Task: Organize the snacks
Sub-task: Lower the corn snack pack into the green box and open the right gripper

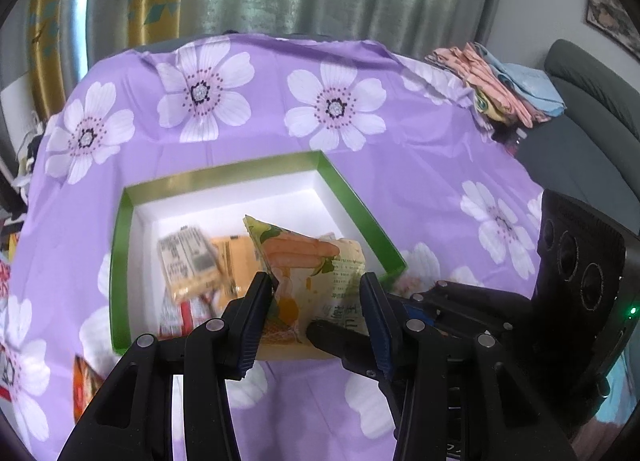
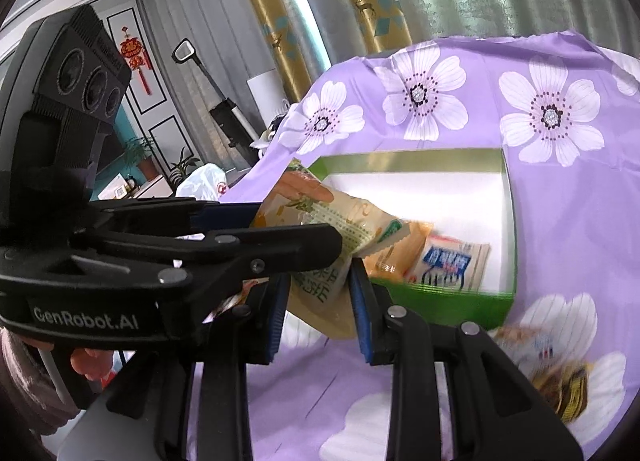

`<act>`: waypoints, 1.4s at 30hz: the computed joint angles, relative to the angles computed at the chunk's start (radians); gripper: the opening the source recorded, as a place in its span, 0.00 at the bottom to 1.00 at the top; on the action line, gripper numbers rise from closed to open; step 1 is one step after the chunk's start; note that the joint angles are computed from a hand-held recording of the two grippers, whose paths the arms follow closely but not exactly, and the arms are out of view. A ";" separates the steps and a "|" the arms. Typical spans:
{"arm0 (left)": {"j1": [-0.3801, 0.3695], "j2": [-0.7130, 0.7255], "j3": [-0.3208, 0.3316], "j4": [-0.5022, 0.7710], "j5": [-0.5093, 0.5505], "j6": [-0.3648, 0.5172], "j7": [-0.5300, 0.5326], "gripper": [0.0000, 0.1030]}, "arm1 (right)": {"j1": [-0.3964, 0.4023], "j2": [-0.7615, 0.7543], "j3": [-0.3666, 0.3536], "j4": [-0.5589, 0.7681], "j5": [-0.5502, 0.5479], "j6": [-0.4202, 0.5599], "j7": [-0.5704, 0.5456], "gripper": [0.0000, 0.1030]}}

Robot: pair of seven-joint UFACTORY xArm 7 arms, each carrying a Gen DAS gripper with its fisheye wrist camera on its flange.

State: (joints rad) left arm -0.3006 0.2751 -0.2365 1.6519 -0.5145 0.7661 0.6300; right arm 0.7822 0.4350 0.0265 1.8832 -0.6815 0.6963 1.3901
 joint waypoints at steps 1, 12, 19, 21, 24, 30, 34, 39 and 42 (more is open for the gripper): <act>-0.003 0.018 0.001 0.023 0.008 0.006 -0.006 0.44 | -0.007 0.005 -0.002 0.006 0.003 0.000 -0.006 0.30; -0.039 0.239 0.003 0.300 0.129 0.085 -0.131 0.44 | -0.060 0.059 -0.021 0.047 0.082 0.000 -0.065 0.30; -0.043 0.298 -0.001 0.364 0.157 0.110 -0.179 0.44 | -0.068 0.087 -0.025 0.071 0.130 0.015 -0.092 0.30; -0.040 0.312 -0.005 0.385 0.153 0.127 -0.193 0.44 | -0.064 0.093 -0.030 0.080 0.135 0.025 -0.093 0.31; -0.036 0.318 -0.003 0.393 0.147 0.128 -0.217 0.44 | -0.058 0.098 -0.036 0.094 0.136 0.050 -0.091 0.32; -0.037 0.274 0.016 0.339 0.174 0.068 -0.260 0.79 | -0.030 0.078 -0.052 0.091 0.091 0.105 -0.046 0.54; -0.014 0.216 0.012 0.267 0.166 0.040 -0.264 0.80 | -0.016 0.059 -0.045 0.093 0.057 0.149 -0.019 0.67; 0.025 0.108 0.007 0.125 0.123 -0.003 -0.229 0.89 | 0.012 0.041 -0.029 0.109 0.024 0.223 0.002 0.74; 0.046 0.039 0.007 0.041 0.088 -0.005 -0.193 0.90 | 0.036 0.027 -0.016 0.117 0.005 0.286 0.017 0.82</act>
State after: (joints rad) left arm -0.2549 0.3143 -0.2291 1.6925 -0.4268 0.7611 0.4368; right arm 0.8178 0.4620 0.0102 2.0001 -0.6765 0.9828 1.4075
